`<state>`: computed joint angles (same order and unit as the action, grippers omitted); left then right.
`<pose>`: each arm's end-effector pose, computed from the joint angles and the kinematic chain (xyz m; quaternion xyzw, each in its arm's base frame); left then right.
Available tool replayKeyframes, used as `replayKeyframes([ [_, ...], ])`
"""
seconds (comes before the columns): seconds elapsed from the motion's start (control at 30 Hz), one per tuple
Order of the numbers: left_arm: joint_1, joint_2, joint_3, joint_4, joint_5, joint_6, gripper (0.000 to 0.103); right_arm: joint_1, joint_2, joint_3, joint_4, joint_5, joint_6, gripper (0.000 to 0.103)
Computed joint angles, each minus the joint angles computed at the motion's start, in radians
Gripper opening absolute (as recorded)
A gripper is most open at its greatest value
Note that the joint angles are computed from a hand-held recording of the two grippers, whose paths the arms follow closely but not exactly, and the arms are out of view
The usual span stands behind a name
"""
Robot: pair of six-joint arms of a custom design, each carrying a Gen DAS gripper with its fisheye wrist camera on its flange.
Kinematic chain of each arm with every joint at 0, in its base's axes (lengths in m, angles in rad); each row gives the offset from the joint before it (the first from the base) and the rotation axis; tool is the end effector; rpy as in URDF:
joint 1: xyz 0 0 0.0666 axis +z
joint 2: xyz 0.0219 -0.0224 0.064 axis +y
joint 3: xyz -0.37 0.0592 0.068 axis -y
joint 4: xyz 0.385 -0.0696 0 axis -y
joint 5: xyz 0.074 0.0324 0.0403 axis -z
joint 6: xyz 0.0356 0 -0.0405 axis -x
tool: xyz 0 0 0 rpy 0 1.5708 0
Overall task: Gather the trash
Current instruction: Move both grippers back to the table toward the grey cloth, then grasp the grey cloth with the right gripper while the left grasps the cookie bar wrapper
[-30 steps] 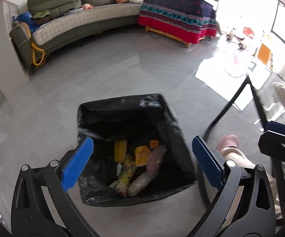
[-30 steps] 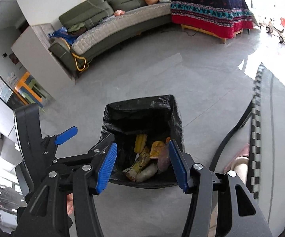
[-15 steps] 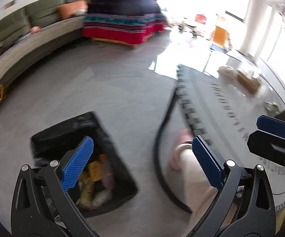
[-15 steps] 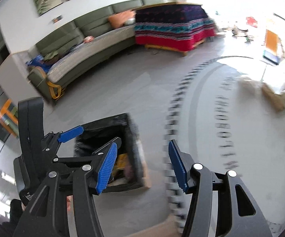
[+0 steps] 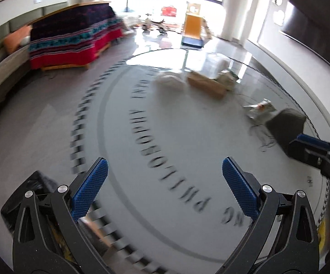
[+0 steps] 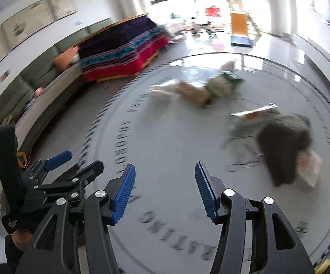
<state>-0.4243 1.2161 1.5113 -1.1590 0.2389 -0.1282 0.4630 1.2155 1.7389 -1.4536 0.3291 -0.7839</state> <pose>0.3572 -0.1710 0.5305 0.2938 0.8849 -0.1613 0.3235 0.3226 0.1477 0.6071 0.2005 0.9161 0.0551 0.3429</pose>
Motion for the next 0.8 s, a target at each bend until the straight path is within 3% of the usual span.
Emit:
replayKeyframes([
  [0.3,-0.16,0.09,0.063,0.01,-0.03,-0.064,0.097,-0.239,-0.157,-0.192,0.021,-0.031,-0.07,0.056],
  [0.63,-0.238,0.2,0.144,-0.015,0.005,-0.075,0.097,-0.378,-0.139,-0.264,0.078,-0.055,-0.02,0.056],
  [0.67,-0.248,0.208,0.151,-0.02,0.005,-0.081,0.097,-0.384,-0.135,-0.263,0.08,-0.049,-0.002,0.045],
  [0.7,-0.26,0.219,0.164,-0.027,0.003,-0.091,0.097,-0.395,-0.133,-0.268,0.099,-0.061,0.029,0.014],
  [0.73,-0.269,0.226,0.173,-0.031,0.0,-0.097,0.097,-0.41,-0.139,-0.275,0.119,-0.084,0.048,0.007],
  [0.8,-0.289,0.243,0.192,-0.032,-0.008,-0.109,0.097,-0.417,-0.161,-0.285,0.155,-0.071,0.056,0.006],
])
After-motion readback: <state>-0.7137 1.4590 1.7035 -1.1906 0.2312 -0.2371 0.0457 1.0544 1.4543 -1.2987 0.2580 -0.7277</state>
